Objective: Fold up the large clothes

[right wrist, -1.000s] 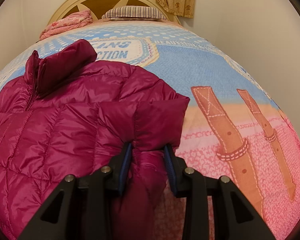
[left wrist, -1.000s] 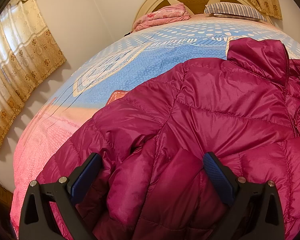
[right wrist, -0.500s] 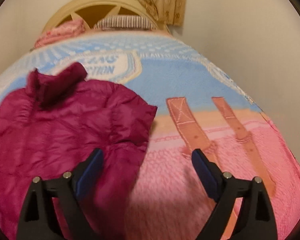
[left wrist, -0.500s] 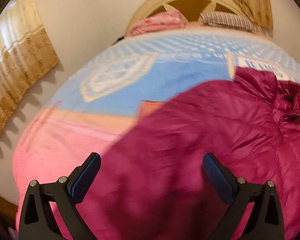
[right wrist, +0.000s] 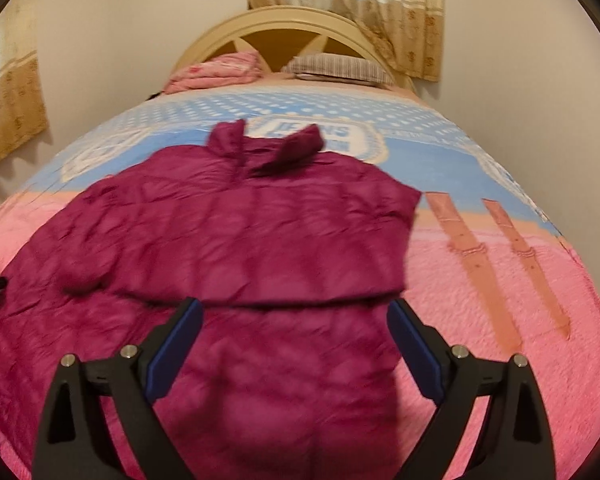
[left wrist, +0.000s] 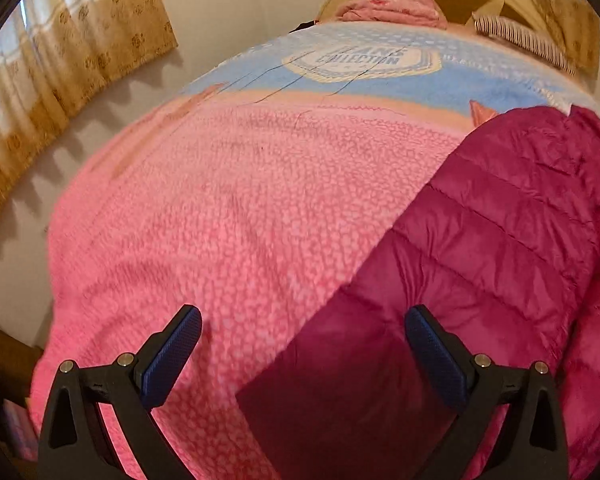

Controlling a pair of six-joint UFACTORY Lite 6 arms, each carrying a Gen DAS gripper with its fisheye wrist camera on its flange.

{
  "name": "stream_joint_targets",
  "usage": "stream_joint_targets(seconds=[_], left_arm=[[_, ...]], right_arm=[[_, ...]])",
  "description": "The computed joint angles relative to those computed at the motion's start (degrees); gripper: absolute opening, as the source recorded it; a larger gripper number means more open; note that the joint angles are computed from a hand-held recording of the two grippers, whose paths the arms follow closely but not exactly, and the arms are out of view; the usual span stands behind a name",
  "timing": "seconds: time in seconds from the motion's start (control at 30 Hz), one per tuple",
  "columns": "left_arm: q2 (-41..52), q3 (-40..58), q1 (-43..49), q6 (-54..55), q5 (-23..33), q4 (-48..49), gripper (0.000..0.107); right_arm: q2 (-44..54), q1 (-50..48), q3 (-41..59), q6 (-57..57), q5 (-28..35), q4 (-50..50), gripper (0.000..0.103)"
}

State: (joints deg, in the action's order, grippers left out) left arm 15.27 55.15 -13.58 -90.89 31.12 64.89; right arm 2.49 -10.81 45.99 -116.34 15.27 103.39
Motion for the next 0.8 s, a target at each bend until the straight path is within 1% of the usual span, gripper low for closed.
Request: stream_joint_targets(seconds=[0.03, 0.07, 0.1, 0.13, 0.17, 0.2, 0.23, 0.27, 0.3, 0.33, 0.37, 0.5, 0.53, 0.67, 0.77, 0.8], left_arm=[[-0.4, -0.4, -0.4, -0.4, -0.8, 0.3, 0.102], [-0.8, -1.0, -1.0, -0.7, -1.3, 0.3, 0.098], [-1.1, -1.4, -1.3, -1.0, -2.1, 0.6, 0.092], [-2.0, -2.5, -1.2, -1.3, -4.5, 0.8, 0.070], [-2.7, -3.1, -0.9, -0.6, -7.8, 0.4, 0.052], [-3.1, -3.2, -1.2, 0.0, -8.7, 0.5, 0.044], [-2.9, -2.7, -2.1, 0.9, -7.6, 0.5, 0.030], [-2.9, -2.1, -2.7, 2.8, -7.1, -0.4, 0.023], [-3.1, -1.6, -2.5, 4.8, -7.1, -2.1, 0.020], [-3.3, -0.8, -2.1, 7.8, -6.8, -4.5, 0.015], [-3.2, 0.3, -1.8, 9.6, -5.9, -5.8, 0.011], [-4.8, 4.8, -1.2, 12.4, 1.1, -4.9, 0.009], [-4.8, 6.2, -0.9, 13.3, 2.1, -4.8, 0.009], [-3.1, 16.4, -2.8, 19.9, 9.9, -6.2, 0.009], [-0.1, 25.5, -5.0, 25.1, 13.5, -7.6, 0.009], [-0.3, 26.8, -5.9, 26.0, 14.4, -7.9, 0.009]], right_arm=[[-1.9, 1.4, -2.5, -3.8, -0.3, 4.1, 0.095], [-3.0, 1.9, -4.0, -6.0, -0.3, 6.2, 0.095], [-4.1, 2.5, -5.5, -8.7, -0.6, 9.0, 0.095], [-5.4, 2.7, -7.1, -10.5, -0.5, 10.8, 0.095], [-6.0, 2.2, -8.1, -11.7, 0.0, 11.8, 0.095], [-6.5, 1.6, -8.7, -12.2, 0.3, 12.2, 0.095], [-6.9, 0.4, -9.1, -12.4, 0.8, 12.6, 0.095], [-6.9, -0.9, -9.1, -12.0, 1.5, 12.4, 0.095], [-6.8, -2.8, -8.8, -10.5, 2.6, 11.3, 0.095], [-8.0, -3.9, -9.3, -8.5, 3.0, 10.0, 0.095], [-8.0, -5.2, -9.0, -7.2, 3.5, 9.0, 0.095], [-7.1, -10.3, -6.5, -2.2, 5.8, 3.5, 0.096], [-6.6, -11.3, -5.9, -2.1, 6.1, 3.2, 0.096], [-4.4, -12.9, -4.3, -3.1, 6.1, 3.1, 0.096], [-3.3, -14.2, -3.8, -6.7, 5.0, 5.0, 0.096], [-3.0, -14.9, -3.5, -6.9, 4.9, 4.8, 0.096]])
